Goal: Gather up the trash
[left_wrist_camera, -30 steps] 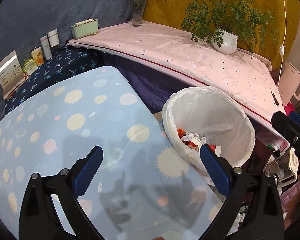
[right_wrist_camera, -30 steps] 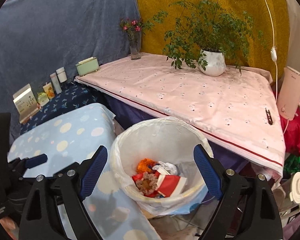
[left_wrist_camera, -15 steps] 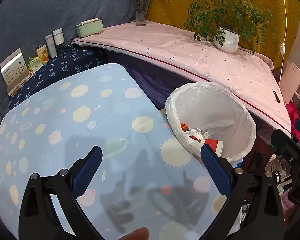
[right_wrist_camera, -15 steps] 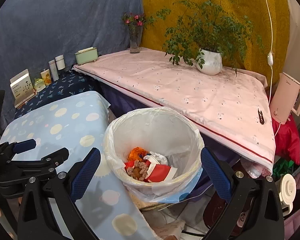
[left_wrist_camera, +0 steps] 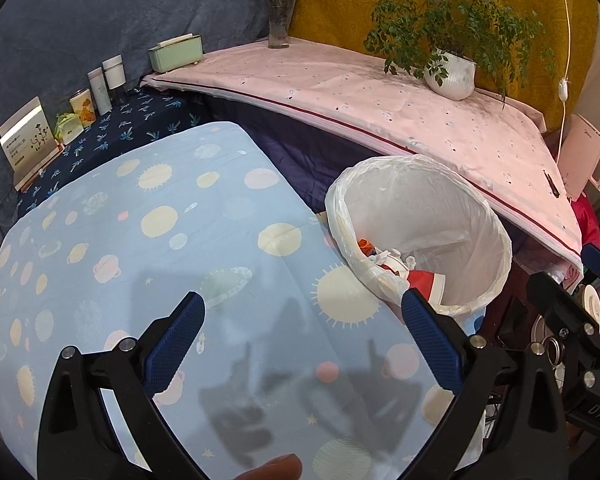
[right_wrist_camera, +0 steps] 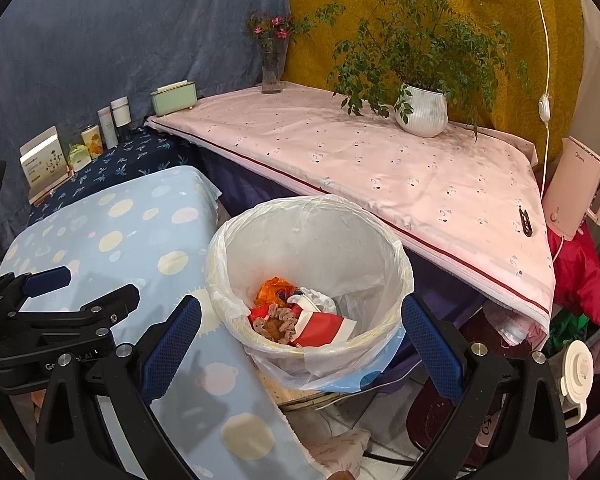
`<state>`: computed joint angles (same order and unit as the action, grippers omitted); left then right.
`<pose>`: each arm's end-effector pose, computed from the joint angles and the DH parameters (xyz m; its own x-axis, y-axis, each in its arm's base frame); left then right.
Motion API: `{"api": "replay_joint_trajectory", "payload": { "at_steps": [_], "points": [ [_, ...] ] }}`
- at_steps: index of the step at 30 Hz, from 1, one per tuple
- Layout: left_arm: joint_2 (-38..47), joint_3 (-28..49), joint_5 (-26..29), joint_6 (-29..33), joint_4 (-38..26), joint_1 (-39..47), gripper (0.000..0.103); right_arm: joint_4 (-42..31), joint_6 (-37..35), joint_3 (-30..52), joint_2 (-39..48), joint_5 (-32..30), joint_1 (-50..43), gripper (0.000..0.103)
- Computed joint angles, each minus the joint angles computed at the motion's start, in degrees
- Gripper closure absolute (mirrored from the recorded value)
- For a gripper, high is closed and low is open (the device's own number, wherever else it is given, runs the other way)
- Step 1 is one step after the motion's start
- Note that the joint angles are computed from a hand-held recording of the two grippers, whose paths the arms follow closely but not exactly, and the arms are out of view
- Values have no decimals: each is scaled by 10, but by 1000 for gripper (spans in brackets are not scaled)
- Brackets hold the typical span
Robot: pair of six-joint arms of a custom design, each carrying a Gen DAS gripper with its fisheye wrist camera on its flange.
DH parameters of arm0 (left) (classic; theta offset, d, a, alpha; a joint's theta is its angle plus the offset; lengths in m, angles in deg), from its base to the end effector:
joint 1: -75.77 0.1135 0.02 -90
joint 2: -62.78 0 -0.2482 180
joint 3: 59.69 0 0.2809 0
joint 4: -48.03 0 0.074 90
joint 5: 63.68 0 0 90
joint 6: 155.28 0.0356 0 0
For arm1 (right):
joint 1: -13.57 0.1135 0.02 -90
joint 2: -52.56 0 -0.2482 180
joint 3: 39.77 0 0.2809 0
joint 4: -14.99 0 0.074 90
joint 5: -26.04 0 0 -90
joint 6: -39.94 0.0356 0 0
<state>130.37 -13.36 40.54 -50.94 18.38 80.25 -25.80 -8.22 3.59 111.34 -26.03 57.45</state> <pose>0.2555 0.0112 0.1569 -0.7302 0.1836 -0.6581 0.2679 0.9630 -0.0285 0.1730 0.1360 0.1662 -0.6466 0.1081 -0.7551 0.1759 0.9844 -0.0096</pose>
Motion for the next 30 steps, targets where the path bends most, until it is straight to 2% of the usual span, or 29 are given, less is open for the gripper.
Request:
{"api": "replay_joint_trajectory", "payload": {
  "at_steps": [30],
  "points": [
    [-20,-23,-25,-25,10,-35,9,0,13,-42,-25,-22,-11,6]
  ]
}}
